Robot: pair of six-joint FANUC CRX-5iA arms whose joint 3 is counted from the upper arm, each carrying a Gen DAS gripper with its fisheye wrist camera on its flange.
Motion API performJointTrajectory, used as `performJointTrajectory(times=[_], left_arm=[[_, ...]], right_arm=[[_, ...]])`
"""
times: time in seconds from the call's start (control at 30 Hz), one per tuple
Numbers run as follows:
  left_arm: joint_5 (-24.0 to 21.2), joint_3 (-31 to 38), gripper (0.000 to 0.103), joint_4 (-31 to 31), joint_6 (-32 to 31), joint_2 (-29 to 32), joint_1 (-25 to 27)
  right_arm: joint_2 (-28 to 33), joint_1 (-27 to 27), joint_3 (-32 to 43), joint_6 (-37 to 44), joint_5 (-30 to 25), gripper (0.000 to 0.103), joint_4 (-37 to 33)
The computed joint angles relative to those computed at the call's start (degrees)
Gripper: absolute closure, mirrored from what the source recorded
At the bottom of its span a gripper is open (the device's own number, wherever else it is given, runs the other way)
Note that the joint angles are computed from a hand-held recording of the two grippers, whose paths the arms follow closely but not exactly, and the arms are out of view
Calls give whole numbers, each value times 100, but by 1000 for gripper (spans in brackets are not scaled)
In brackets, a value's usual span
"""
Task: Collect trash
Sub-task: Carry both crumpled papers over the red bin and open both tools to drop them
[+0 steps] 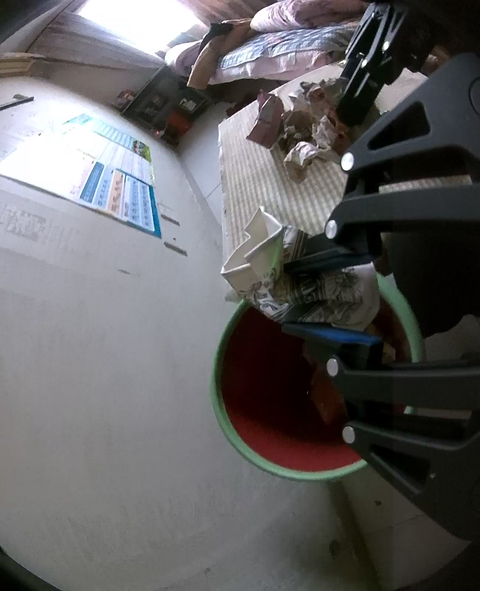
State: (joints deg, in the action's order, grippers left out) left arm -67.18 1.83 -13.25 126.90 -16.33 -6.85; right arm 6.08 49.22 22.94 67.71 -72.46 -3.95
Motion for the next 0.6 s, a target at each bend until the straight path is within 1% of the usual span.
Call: performJointTrajectory(times=[0.27,0.6], left_arm=[[-8,-266,77,160,-142,-223,338],[-24,-564,77,455,-351,-422,804]], right_arm=[[335,228,419,137,-99,61,-33],[602,343,631,123,-258,60,-47]])
